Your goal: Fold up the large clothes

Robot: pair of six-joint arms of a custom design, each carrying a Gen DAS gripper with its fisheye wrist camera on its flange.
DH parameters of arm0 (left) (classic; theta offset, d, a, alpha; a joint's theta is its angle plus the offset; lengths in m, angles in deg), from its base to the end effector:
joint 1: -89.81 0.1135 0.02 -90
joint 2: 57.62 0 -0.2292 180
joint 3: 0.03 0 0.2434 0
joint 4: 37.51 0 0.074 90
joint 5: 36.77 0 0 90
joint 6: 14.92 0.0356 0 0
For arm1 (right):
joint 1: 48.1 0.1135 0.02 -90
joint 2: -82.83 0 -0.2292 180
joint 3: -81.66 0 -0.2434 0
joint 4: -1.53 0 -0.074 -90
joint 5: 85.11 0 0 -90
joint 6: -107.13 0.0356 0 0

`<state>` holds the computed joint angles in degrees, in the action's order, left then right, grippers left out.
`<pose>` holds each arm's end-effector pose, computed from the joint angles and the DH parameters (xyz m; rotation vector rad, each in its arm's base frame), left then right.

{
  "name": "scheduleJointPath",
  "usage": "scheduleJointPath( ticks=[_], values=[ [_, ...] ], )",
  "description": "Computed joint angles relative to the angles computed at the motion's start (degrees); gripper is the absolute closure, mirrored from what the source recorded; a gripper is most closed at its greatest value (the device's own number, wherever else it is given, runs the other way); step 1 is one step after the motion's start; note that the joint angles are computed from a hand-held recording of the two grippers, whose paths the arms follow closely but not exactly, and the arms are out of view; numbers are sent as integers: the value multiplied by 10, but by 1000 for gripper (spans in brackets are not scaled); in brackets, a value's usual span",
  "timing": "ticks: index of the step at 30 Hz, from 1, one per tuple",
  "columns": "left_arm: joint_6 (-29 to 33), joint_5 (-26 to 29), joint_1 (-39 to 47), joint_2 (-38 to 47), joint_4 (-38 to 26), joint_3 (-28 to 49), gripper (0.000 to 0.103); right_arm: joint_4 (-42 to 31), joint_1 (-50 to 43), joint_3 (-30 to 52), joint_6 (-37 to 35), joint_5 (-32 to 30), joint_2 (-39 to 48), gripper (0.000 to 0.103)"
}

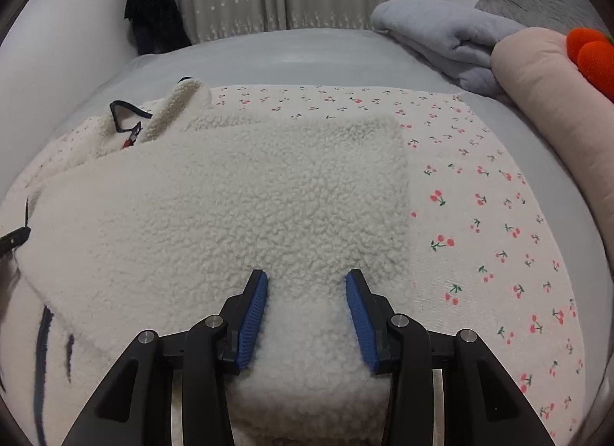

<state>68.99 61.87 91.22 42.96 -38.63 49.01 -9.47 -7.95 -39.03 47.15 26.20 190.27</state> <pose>0.2797 0.0015 0.0614 -0.0993 2.4866 -0.2221 0.2423 0.1875 0.0589 -0.0911 2.4959 0.0118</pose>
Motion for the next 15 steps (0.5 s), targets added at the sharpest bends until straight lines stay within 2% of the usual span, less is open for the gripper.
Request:
scheduleJointPath(
  ticks=[2, 3, 5, 9, 11, 12, 13, 15],
  values=[
    [-14, 20, 20, -50, -21, -23, 40, -53, 14, 6, 13, -2, -38, 58],
    [-19, 29, 33, -71, -30, -33, 34, -50, 15, 0, 12, -11, -48, 56],
    [-28, 52, 62, -99, -42, -45, 27, -49, 28, -21, 16, -25, -86, 43],
    [-32, 97, 95, -26, -75, 4, 26, -63, 75, -36, 35, -20, -117, 34],
    [-37, 95, 86, 4, -67, 14, 44, -63, 81, -22, 33, -23, -101, 34],
    [-35, 95, 81, 6, -59, 10, 69, -68, 87, -17, 33, -22, -93, 34],
    [-34, 104, 79, 5, -60, 9, 81, -73, 93, -11, 32, -18, -87, 34],
    [-42, 88, 73, -33, -44, -21, 89, -75, 99, -8, 29, -5, -81, 34]
  ],
)
